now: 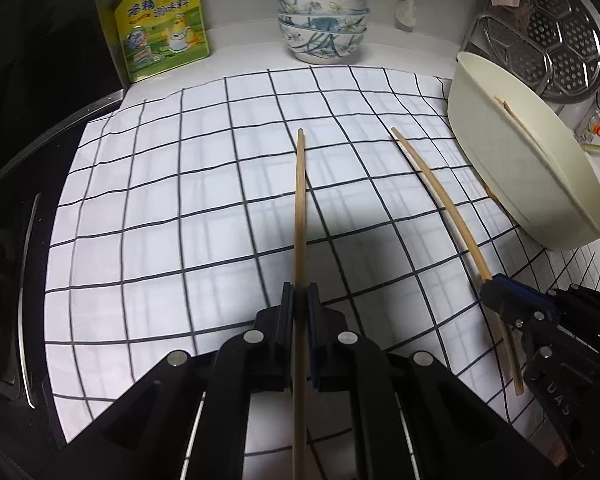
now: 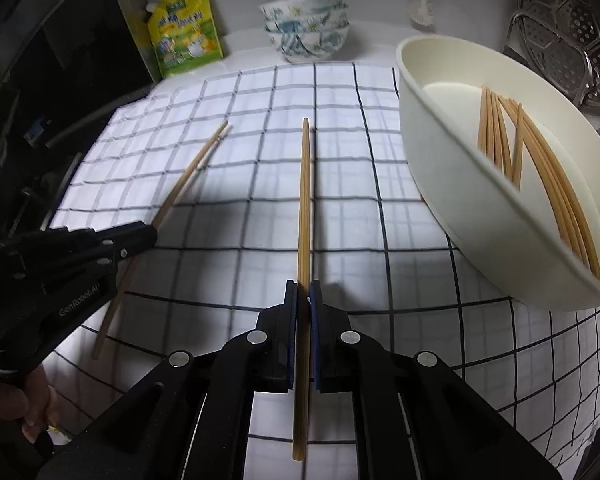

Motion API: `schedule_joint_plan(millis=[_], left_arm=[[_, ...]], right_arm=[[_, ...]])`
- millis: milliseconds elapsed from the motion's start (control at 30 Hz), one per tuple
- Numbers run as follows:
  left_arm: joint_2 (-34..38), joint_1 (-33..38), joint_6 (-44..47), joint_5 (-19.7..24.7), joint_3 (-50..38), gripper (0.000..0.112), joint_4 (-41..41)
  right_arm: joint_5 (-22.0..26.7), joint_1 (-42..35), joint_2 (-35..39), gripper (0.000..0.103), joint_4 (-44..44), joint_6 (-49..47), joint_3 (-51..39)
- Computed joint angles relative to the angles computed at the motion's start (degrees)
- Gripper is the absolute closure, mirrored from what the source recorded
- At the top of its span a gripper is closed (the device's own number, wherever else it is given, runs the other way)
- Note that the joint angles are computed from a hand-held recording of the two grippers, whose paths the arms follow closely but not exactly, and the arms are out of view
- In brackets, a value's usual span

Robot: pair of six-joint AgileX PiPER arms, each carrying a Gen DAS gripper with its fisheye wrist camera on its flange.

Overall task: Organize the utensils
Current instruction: 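Carry both held chopsticks up and over the cream basin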

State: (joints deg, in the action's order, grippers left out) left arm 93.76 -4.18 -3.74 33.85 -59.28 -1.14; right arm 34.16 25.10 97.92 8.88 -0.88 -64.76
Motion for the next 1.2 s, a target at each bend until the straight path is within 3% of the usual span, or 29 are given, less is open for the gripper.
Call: schedule_joint_plan(millis=[233,467,667,800,1200], left_arm=[[-3.8,-0.1,-3.6,3.8,-3.3,0.105,2.4],[-3.0,-7.1,-11.2,7.6,-12.8,0.105,6.3],[6.5,-16.1,-15.3,11.2,-28.0,0.105,7.8],[16.6,-21.2,-15.4,15.1,-42.3,0.105,7.9],[42.0,-25.6,-14.8,31.2,-78.5,0.105,9.1]], right_arm=[[3.3,-2.8,-4.4,0.097,7.6,-8.3,-2.5],[8.6,-12.6,-6.0,0.097,14.8,-18.2,-8.0],[13.1,-24.5,-2.5,0.097,17.6,-24.0,-13.8],[15.6,-31.2,2.0,0.097,17.5,-26.5,-18.9],[21.1,-36.0,15.8,0.097,16.4,-26.9,-31.9]])
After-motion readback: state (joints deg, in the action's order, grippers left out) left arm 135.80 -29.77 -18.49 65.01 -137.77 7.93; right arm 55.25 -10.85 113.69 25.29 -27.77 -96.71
